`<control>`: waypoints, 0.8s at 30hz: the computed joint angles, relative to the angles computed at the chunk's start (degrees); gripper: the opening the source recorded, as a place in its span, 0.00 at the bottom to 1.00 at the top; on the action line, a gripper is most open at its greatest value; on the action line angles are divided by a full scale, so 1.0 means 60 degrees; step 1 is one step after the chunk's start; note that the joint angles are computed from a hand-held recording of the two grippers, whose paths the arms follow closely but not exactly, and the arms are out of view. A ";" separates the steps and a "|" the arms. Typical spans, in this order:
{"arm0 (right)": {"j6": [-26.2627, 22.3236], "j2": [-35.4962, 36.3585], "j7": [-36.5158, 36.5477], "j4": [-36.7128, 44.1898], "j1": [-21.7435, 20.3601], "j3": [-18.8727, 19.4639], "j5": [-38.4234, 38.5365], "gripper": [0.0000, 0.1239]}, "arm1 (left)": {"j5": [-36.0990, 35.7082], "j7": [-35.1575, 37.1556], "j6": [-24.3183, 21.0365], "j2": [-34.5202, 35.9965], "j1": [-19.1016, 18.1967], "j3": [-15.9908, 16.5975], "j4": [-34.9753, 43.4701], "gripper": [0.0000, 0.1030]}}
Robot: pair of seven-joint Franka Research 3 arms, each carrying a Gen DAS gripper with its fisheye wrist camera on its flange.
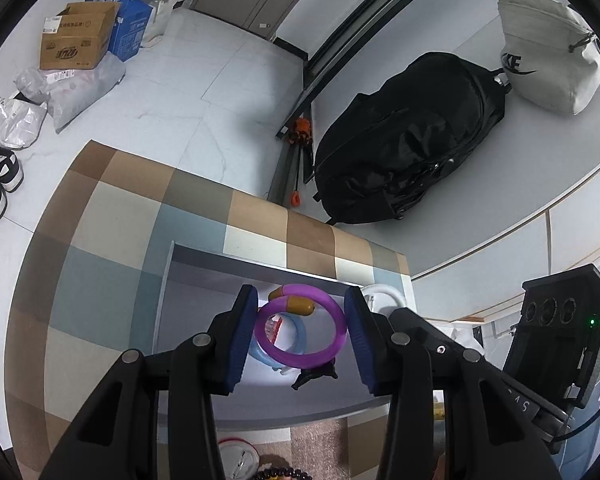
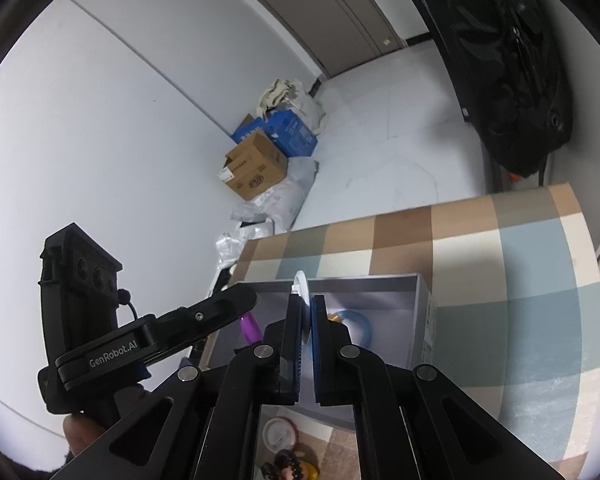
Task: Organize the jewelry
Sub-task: 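Lower the purple bangle into the white box with the left tool while the right tool releases the badge there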
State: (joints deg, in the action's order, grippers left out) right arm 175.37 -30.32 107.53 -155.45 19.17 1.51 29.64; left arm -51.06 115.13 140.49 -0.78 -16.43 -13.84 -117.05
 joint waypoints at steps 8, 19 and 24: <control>-0.0180 0.0099 -0.0004 0.0023 0.0156 -0.0229 0.0292 0.06 | -0.0896 -0.0031 -0.0280 0.0210 0.0121 0.0032 0.0155 0.52; 0.0128 -0.0596 0.0798 -0.0454 -0.0675 0.0568 -0.0278 0.57 | -0.0873 -0.0105 -0.0290 -0.0192 0.0160 0.0102 -0.0167 0.67; 0.0130 -0.0890 0.1050 -0.0659 -0.0751 0.0599 -0.0496 0.57 | -0.0925 -0.0105 -0.0236 -0.0394 0.0150 0.0226 -0.0344 0.67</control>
State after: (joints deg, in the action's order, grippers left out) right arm 176.15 -35.65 113.83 -159.40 14.67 5.10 26.67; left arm -56.61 114.50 139.07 -3.14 -15.53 -12.49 -119.12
